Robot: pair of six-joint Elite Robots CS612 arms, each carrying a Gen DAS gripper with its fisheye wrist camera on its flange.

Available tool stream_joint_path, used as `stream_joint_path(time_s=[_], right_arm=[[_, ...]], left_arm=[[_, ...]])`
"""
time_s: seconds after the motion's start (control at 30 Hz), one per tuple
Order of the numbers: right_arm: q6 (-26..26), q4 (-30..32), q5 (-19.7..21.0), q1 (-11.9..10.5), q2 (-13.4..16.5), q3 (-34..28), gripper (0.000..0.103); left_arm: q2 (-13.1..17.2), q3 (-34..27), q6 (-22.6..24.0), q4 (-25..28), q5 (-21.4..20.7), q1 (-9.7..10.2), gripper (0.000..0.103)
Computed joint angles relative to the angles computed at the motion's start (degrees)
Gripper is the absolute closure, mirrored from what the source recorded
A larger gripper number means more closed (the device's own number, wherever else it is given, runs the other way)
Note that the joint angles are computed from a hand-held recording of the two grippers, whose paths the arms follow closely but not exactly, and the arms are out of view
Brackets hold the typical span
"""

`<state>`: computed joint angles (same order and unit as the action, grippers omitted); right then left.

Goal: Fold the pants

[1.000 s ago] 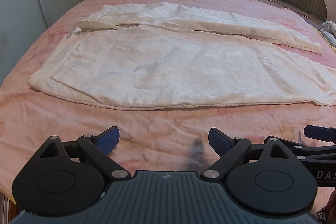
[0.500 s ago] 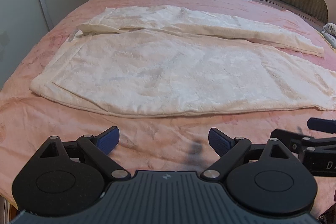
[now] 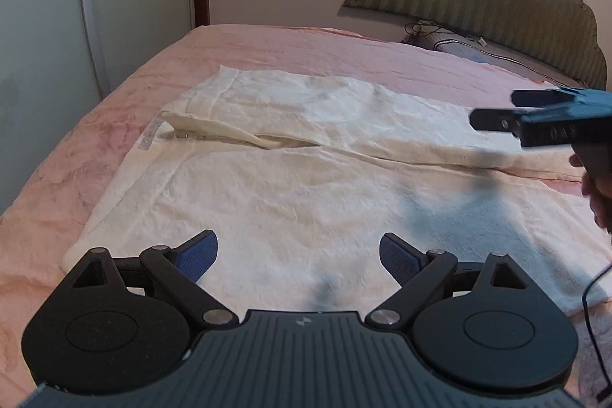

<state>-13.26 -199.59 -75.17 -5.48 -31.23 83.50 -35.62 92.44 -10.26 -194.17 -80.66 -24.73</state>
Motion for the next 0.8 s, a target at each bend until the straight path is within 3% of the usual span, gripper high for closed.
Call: stream_joint_path(time_s=[0.07, 0.13, 0.33, 0.4, 0.53, 0.6, 0.63, 0.67, 0.73, 0.8], right_arm=[[4.52, 6.86, 6.66, -1.36, 2.44, -6.58, 0.000], [6.11, 15.22, 9.81, -1.81, 5.25, -14.27, 0.000], [9.43, 31.69, 15.59, -2.16, 16.89, -38.33, 0.000], [7.17, 37.86, 17.69, -2.06, 20.64, -46.23, 0.001], [-2.34, 51.99, 16.72, -1.19, 26.80, -60.16, 0.010], [-6.07, 59.01, 15.27, -0.75, 30.13, -67.52, 0.025], [-7.30, 61.38, 15.91, -0.72, 31.31, -69.94, 0.037], [-8.85, 61.36, 16.41, -0.70, 31.36, -69.95, 0.045], [-11.74, 61.67, 19.17, -0.90, 30.77, -68.68, 0.071], [-13.09, 54.98, 17.76, -0.65, 27.42, -61.27, 0.079]], left_arm=[[0.71, -1.56, 0.57, 0.62, 0.85, 0.41, 0.009], [1.37, -3.30, 0.26, 1.95, 0.38, 1.11, 0.009], [2.91, -8.47, -1.58, 7.50, -0.87, 3.03, 0.009], [3.44, -9.97, -0.32, 9.04, -0.83, 3.32, 0.009], [4.57, -13.10, 0.99, 13.17, -1.82, 3.77, 0.009], [5.27, -14.95, 0.96, 15.57, -2.43, 3.97, 0.009], [5.66, -15.95, 0.61, 16.61, -2.52, 4.05, 0.009], [6.00, -16.87, 0.16, 17.29, -2.55, 4.15, 0.009], [6.83, -18.92, -0.61, 18.11, -2.22, 4.31, 0.009], [8.10, -21.61, -1.30, 17.76, -1.52, 4.47, 0.009]])
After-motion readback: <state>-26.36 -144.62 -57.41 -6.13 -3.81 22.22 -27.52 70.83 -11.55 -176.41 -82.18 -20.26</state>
